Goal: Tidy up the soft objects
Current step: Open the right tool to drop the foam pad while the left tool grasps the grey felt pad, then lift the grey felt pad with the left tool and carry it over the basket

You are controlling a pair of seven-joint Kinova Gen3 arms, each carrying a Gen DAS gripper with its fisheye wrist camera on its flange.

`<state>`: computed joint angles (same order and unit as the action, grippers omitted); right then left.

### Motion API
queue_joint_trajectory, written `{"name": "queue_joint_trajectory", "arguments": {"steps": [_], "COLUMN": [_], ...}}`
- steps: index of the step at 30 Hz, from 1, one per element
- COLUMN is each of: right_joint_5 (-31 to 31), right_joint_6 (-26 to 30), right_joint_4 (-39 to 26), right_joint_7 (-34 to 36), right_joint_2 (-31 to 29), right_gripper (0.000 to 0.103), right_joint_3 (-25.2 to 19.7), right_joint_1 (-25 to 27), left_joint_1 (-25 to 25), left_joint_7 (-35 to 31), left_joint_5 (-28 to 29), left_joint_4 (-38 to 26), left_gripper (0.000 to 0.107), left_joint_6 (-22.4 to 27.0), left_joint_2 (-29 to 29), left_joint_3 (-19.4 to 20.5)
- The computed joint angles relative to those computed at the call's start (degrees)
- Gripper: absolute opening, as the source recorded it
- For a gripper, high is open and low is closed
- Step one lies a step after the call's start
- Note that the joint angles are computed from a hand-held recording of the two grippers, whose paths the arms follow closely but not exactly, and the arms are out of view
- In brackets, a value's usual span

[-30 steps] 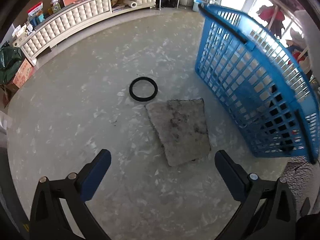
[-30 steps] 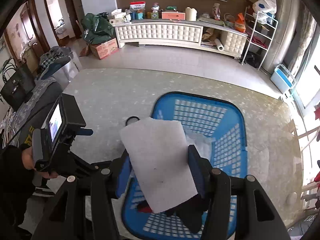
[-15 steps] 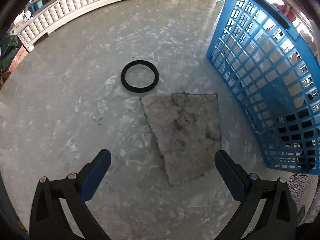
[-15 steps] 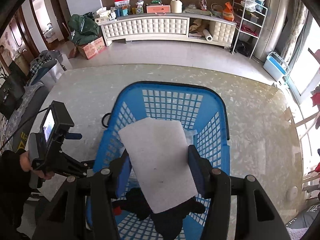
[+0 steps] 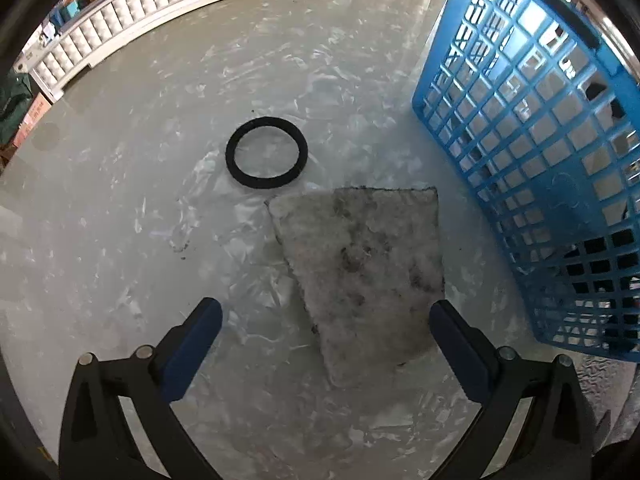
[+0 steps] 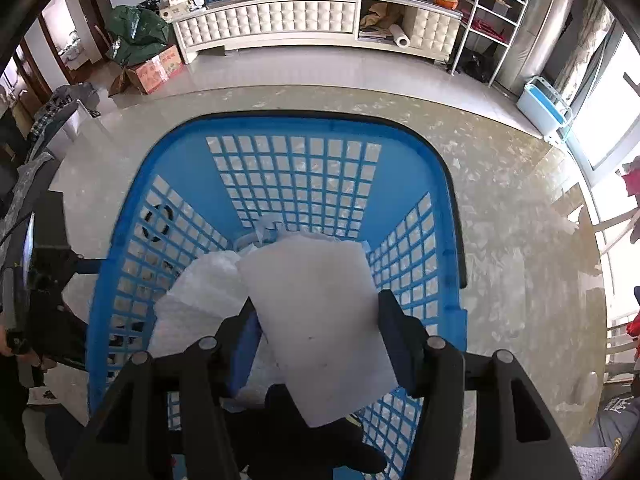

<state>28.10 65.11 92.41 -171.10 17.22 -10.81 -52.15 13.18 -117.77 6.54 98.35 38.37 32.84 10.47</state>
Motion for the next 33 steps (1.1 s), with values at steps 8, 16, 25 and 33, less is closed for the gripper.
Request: {"name": "queue_joint_trajectory", "arguments": {"steps": [8, 16, 25, 33], "right_joint_5": [-0.03, 3.44, 4.15, 5.67], "right_joint_6": [-1.71, -2.03, 0.31, 4.75], "right_joint_4": [0.99, 2.38, 1.89, 2.28], "right_joint_7": [0.02, -5.12, -5.71, -8.21], "right_joint_2": [-0.65, -1.58, -2.43, -4.49], "right_gripper": [0.060, 0.089, 0.103, 0.103], "right_joint_3": [-0.06, 0.11, -1.26, -3.22], "right_joint_1": [0.51, -1.04, -1.75, -3.91], "left_joint_1": [2.25, -2.56, -1.09, -0.89], "left_joint_7": [1.17, -2.05, -2.56, -5.02], "left_joint_5": [-0.57, 6.50, 7.61, 9.91], "left_joint_4": [3.50, 1.93, 3.95, 9.05], "left_gripper": [0.064, 0.012, 0.004, 0.003], "left_joint_6": [-2.88, 0.66, 0.02, -1.63], "left_joint_2": [-2.18, -1.40, -3.78, -11.47], "left_joint_3": [0.99, 3.90, 3.13, 4.39]}}
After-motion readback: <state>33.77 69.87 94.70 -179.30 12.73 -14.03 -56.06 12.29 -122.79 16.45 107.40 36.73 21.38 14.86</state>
